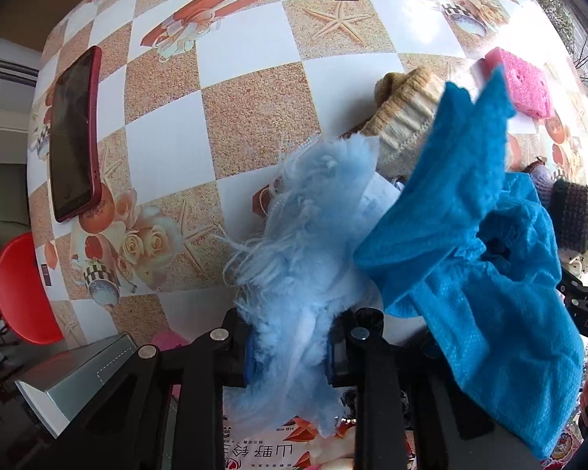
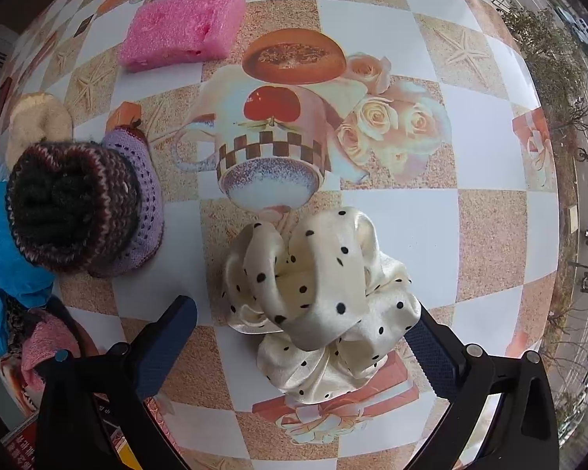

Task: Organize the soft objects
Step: 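Grasp the light-blue fluffy piece with left tool while right tool grasps polka-dot scrunchie, then lift both held items and carry them toward the white box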

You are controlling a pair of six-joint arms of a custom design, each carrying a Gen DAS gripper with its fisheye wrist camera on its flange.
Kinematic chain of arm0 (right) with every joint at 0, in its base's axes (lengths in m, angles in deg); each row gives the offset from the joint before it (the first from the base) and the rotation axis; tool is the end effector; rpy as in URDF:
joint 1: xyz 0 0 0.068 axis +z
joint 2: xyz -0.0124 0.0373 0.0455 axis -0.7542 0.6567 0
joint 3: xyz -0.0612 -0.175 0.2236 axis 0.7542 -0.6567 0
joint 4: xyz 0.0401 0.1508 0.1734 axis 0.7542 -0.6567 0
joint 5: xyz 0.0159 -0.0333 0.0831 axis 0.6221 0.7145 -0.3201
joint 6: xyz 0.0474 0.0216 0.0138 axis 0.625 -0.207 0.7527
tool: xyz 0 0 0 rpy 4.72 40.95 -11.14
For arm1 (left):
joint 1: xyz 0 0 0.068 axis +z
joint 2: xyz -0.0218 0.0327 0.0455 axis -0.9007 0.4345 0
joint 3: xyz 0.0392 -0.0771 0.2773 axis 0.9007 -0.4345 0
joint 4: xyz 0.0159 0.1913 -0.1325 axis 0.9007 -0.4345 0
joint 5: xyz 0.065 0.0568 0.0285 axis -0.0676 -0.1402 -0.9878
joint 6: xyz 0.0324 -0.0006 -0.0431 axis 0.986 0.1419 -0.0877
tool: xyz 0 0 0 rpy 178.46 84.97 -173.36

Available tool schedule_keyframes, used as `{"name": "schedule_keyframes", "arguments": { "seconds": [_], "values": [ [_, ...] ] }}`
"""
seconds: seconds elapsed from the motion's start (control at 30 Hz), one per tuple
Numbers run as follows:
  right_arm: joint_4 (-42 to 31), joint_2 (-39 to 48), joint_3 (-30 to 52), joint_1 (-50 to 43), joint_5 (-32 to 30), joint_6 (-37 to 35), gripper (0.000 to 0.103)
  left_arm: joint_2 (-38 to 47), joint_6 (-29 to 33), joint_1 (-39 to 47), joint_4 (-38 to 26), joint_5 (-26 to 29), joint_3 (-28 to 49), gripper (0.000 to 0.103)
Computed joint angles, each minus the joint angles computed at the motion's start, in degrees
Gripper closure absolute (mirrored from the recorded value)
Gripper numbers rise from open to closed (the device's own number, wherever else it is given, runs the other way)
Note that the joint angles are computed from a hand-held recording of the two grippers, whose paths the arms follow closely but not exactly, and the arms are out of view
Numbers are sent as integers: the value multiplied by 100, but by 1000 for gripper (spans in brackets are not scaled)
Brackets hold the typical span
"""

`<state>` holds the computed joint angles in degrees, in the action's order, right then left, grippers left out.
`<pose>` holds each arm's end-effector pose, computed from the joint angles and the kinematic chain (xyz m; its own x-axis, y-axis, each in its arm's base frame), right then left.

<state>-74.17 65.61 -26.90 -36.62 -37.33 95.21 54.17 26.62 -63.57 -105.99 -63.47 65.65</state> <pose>0.3023 0.0661 0.1060 -0.8847 0.4607 0.0709 0.4572 0.8873 -0.0603 0.3906 0.0094 0.1178 -0.7935 0.5473 0.2662 0.5625 0.8265 -0.0225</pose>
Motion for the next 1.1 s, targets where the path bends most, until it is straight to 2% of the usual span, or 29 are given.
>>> {"name": "schedule_keyframes", "arguments": {
  "seconds": [0.03,0.1,0.13,0.2,0.27,0.33,0.43,0.47,0.5,0.57,0.7,0.9,1.1],
  "values": [
    [69,-135,-176,79,10,94,5,-156,59,61,29,2,-82,76],
    [37,-340,-266,252,81,215,23,-542,77,51,77,-54,-285,77],
    [92,-411,-339,358,116,255,29,-770,71,46,27,-80,-382,77],
    [31,-560,-352,428,173,216,56,-996,7,18,-263,-84,-290,78],
    [52,-690,-414,435,115,190,72,-1140,-55,30,-675,-86,43,78],
    [153,-940,-600,345,-101,255,72,-1106,-293,-99,-918,-48,444,78],
    [102,-1625,-835,279,-117,284,73,-1220,-844,-419,-457,86,313,78],
    [92,-1865,-917,277,-168,333,73,-1167,-825,-358,-560,153,564,78],
    [59,-2081,-979,272,-218,392,73,-1004,-647,-173,-275,259,621,78],
    [-128,-2471,-1021,290,-251,520,73,-745,-563,-38,-412,483,1214,78],
    [-493,-3141,-1080,232,-298,663,73,-1253,-298,38,-356,915,1108,78],
    [-1071,-3889,-1088,298,-187,831,73,-2102,-121,-213,-952,1874,1142,78],
    [-1367,-4149,-1077,477,-70,1101,73,-3045,284,-1021,-822,2080,149,78]
  ]
}}
